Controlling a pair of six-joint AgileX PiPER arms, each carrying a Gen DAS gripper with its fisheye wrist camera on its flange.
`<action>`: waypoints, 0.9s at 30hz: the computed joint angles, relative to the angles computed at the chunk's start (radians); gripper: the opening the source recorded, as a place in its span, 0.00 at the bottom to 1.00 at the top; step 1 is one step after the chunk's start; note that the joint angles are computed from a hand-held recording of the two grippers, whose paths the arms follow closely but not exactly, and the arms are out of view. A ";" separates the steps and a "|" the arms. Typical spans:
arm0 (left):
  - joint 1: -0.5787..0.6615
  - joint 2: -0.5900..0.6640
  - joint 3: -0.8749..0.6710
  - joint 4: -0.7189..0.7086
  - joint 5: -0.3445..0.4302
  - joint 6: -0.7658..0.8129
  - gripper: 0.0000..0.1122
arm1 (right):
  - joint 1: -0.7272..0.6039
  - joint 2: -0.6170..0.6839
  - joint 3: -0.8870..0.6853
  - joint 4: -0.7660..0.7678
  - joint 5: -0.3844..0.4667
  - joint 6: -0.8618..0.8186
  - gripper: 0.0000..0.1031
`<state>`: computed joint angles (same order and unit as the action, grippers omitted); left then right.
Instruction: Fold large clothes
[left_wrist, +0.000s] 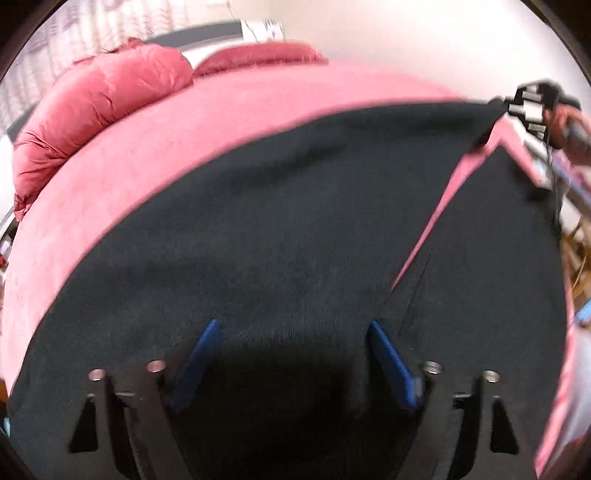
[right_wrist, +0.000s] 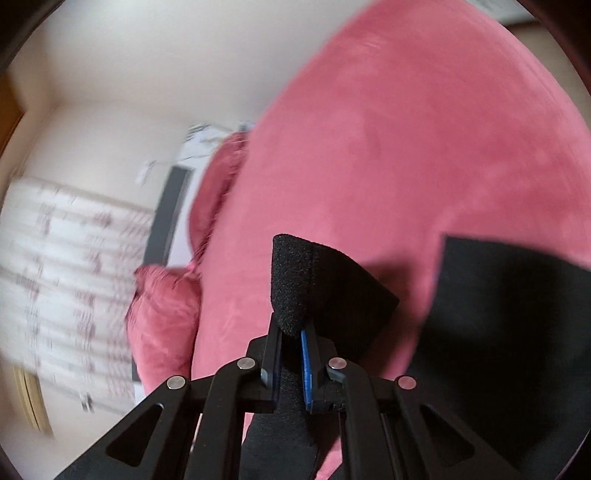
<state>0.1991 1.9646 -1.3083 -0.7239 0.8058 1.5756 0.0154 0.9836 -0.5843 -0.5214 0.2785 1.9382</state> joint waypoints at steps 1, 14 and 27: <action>0.012 -0.002 0.014 -0.037 0.004 0.041 0.64 | 0.008 -0.007 0.039 -0.042 -0.008 0.073 0.08; 0.151 -0.012 0.177 -0.331 0.031 0.384 0.75 | 0.048 0.388 -0.755 0.331 0.242 -0.638 0.07; 0.176 -0.024 0.183 -0.310 0.051 0.380 0.78 | -0.215 0.150 -0.145 0.563 0.195 -0.760 0.11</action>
<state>0.3746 1.9402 -1.1249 -1.0339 0.8571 1.9555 -0.1997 1.1339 -0.7294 0.0413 0.4732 1.1778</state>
